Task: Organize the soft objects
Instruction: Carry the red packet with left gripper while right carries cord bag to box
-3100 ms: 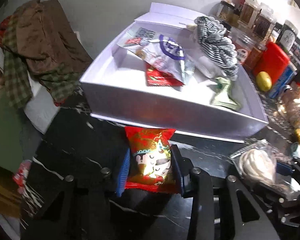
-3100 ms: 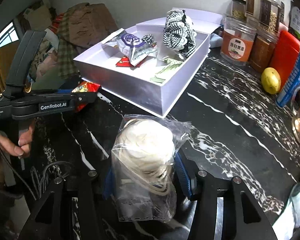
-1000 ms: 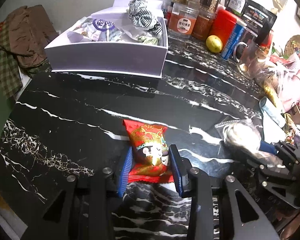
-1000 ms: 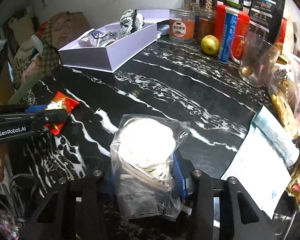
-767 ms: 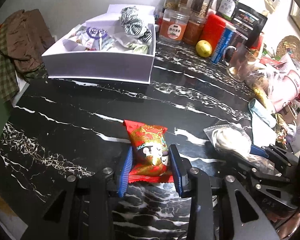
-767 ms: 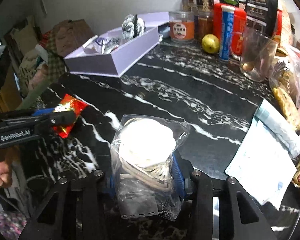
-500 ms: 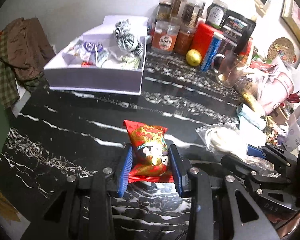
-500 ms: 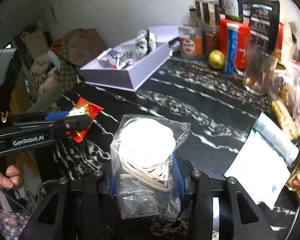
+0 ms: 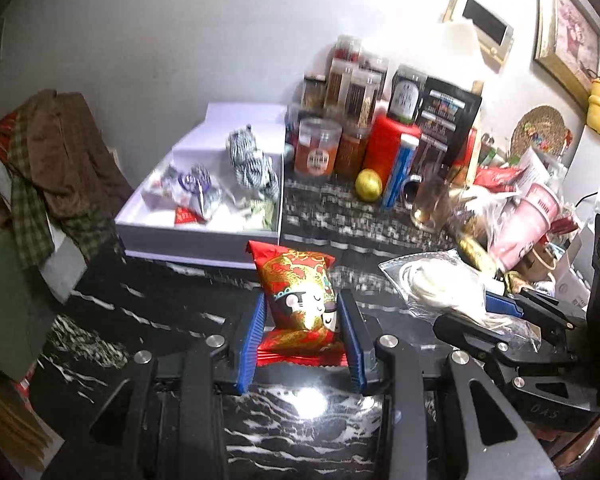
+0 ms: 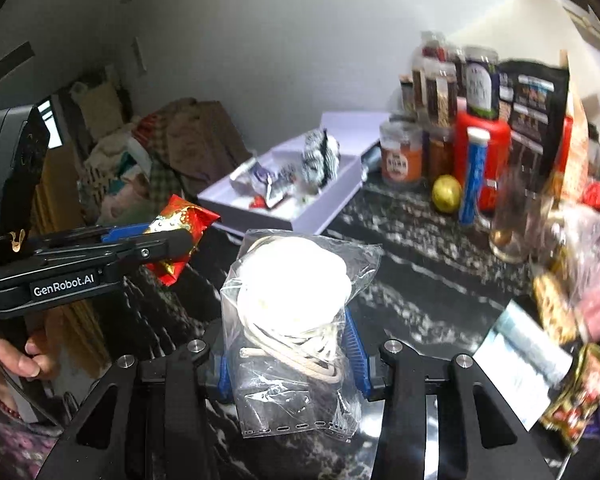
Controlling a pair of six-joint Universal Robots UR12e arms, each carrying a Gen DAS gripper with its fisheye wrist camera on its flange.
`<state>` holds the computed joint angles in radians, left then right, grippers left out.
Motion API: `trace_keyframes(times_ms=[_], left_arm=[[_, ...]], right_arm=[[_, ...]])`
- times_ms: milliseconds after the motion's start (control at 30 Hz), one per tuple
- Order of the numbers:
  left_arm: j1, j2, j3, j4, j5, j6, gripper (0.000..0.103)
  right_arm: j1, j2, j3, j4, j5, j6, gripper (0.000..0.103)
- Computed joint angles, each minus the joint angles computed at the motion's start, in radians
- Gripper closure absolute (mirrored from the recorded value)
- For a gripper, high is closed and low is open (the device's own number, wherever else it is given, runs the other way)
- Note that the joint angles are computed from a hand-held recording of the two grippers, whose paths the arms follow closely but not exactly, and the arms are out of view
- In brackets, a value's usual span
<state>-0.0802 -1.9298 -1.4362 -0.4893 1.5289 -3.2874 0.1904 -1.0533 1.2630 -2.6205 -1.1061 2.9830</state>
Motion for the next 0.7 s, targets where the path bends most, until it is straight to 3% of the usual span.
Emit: trace_keyframes(times_ms=[333, 700], left_arm=[[0.014, -0.014, 0.055, 0.072, 0.022, 0.030, 0.067], [0.049, -0.071, 0.149, 0.089, 0.038, 0.026, 0.067]], right_arm=[[0.008, 0.040, -0.109, -0.032, 0.021, -0.026, 0.059], [0.026, 0.169, -0.342, 0.036, 0.062, -0.041, 0.059]])
